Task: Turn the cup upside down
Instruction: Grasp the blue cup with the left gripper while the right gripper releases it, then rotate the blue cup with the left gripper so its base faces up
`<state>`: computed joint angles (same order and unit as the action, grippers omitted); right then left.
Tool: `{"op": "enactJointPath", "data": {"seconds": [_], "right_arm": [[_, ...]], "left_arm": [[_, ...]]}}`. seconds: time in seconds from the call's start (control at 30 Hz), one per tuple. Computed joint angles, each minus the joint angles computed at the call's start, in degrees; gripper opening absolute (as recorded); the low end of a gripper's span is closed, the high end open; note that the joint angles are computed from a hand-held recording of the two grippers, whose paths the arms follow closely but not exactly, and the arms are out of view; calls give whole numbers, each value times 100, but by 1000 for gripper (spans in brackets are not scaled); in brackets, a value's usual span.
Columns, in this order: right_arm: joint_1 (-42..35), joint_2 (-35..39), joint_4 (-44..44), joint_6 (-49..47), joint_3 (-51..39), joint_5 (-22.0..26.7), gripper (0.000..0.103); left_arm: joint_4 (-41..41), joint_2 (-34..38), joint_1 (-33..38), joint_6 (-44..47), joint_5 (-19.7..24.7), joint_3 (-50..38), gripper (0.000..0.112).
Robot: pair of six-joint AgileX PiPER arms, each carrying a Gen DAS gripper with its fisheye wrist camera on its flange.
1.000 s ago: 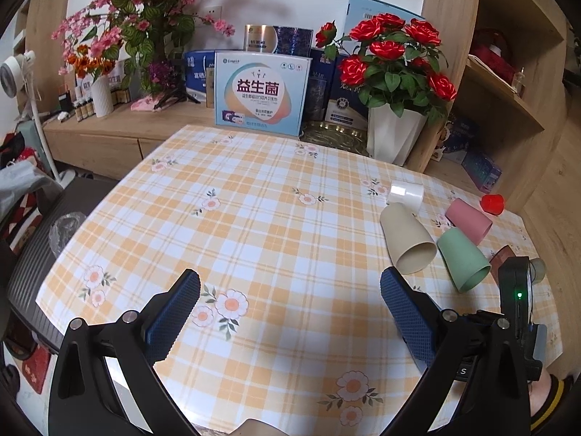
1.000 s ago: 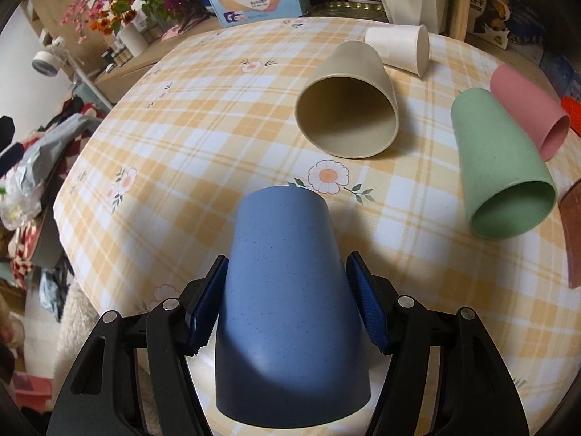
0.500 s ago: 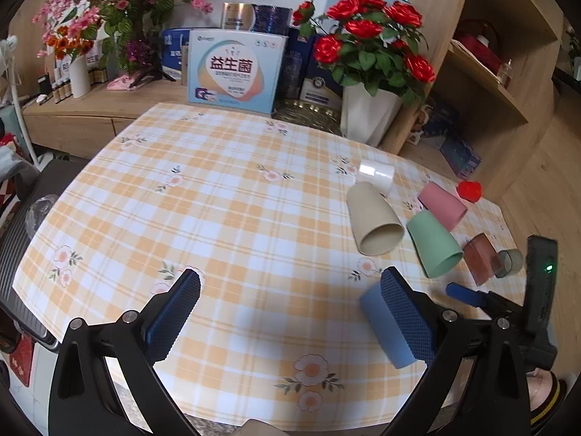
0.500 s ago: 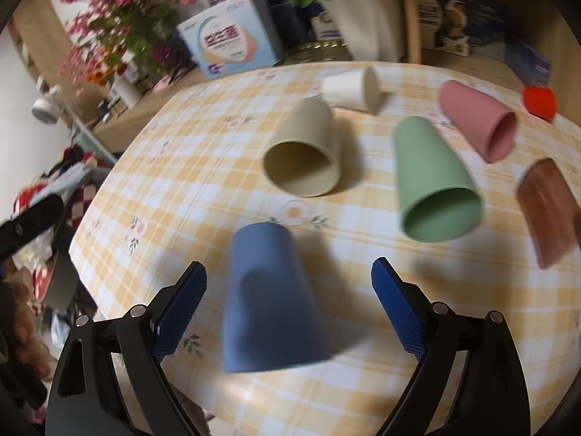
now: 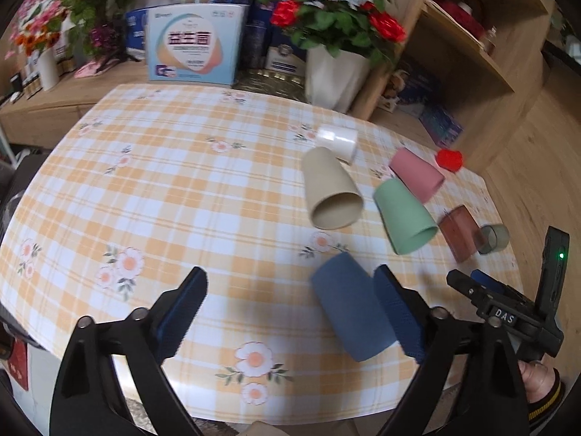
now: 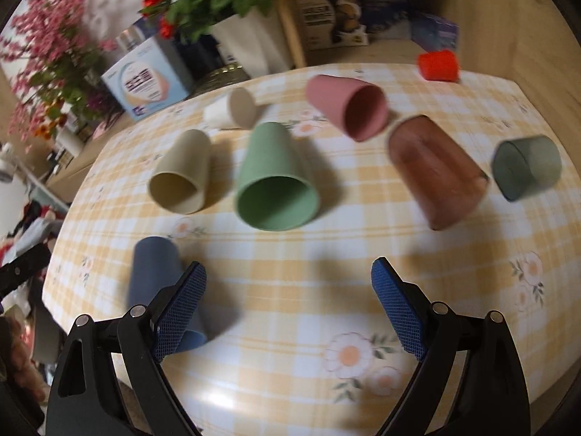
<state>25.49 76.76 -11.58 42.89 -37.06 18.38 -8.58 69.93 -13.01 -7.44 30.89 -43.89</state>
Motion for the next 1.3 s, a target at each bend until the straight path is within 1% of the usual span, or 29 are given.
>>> {"op": "enactJointPath", "data": {"seconds": [0.07,0.1,0.23,0.3,0.4,0.53,0.7,0.87,0.93,1.03,1.1,1.13,1.17,1.27,1.3], "right_arm": [[-266,-96,604,-661,174,-105,89],[-308,-116,594,-671,219,-110,89],[-204,-88,-622,428,273,173,89],[-206,-50,-823,560,271,257,89],[-368,-24,-514,245,387,103,89],[-480,-21,-218,-56,479,17,89],[-584,-18,-27,-263,500,-38,89],[-632,60,172,-466,471,-61,89],[-649,82,206,-504,470,-80,89],[-659,121,257,-538,467,-92,89],[-669,160,373,-636,466,-105,89],[-669,171,404,-663,471,-114,89],[-672,186,440,-701,468,-120,89],[-645,184,407,-633,467,-112,89],[-623,164,272,-477,464,-96,89]], "left_arm": [[162,138,-197,-286,5,-77,88],[56,214,-232,-267,19,-115,88],[-900,696,-153,-6,191,-330,87],[-1284,918,-31,32,289,-414,87],[-1908,1444,205,98,463,-624,87],[-2387,1920,324,221,552,-849,87],[-2416,2431,227,64,670,-1166,85],[-2361,2801,151,-100,739,-1370,74],[-2342,2920,139,-155,764,-1435,73],[-2224,3030,102,-259,716,-1500,70],[-2088,3077,50,-344,715,-1547,65],[-2064,3103,24,-307,719,-1564,60],[-2180,3119,27,-141,700,-1547,59],[-2217,3087,9,-4,650,-1488,57],[-2254,3038,15,83,639,-1434,56]]}}
